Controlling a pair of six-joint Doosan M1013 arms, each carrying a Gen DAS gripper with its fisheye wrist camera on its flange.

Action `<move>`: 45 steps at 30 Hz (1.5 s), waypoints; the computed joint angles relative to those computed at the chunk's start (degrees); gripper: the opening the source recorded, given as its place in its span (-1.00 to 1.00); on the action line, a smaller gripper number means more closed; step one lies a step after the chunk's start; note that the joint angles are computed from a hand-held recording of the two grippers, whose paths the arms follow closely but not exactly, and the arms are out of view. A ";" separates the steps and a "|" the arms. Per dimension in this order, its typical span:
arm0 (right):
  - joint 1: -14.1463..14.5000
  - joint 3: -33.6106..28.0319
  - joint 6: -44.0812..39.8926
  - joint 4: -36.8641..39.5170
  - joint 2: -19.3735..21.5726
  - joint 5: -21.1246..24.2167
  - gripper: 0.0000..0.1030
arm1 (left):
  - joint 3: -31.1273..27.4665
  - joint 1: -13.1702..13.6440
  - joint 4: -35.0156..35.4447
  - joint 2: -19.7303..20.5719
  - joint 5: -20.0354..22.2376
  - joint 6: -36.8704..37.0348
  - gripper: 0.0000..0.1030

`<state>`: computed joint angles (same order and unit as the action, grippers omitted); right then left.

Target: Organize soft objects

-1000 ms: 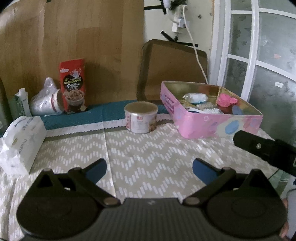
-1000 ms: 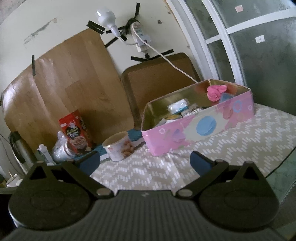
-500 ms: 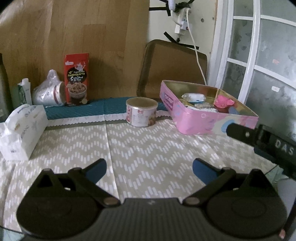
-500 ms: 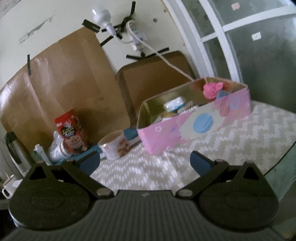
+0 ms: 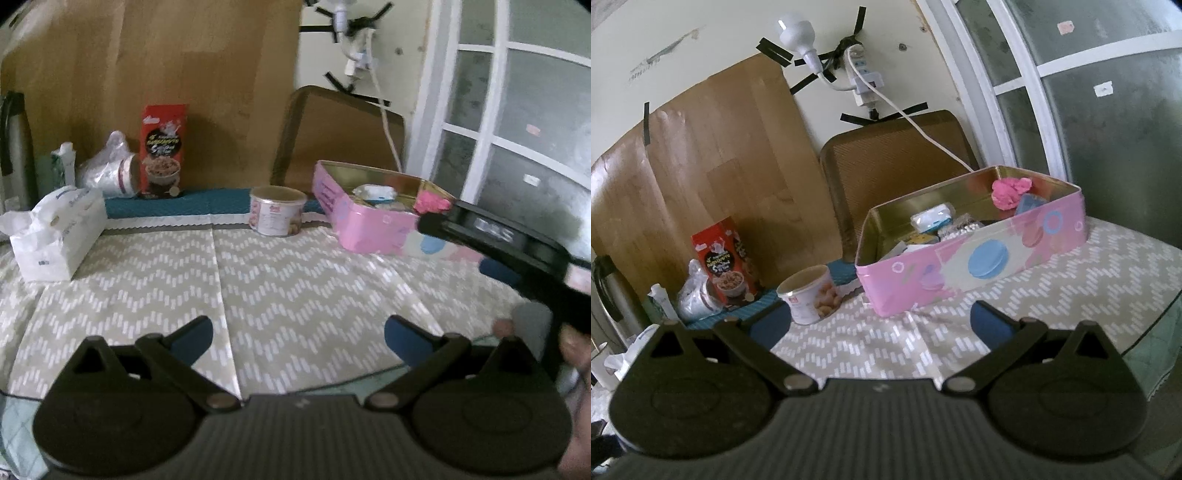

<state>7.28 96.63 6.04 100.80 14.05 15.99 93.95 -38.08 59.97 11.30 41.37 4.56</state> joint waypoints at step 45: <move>-1.84 -3.99 -4.14 -3.39 2.94 8.96 1.00 | -11.72 6.48 -4.19 6.52 6.02 15.38 0.99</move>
<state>5.45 92.64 1.90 97.41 16.99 24.95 82.23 -31.60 55.78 17.82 47.39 19.94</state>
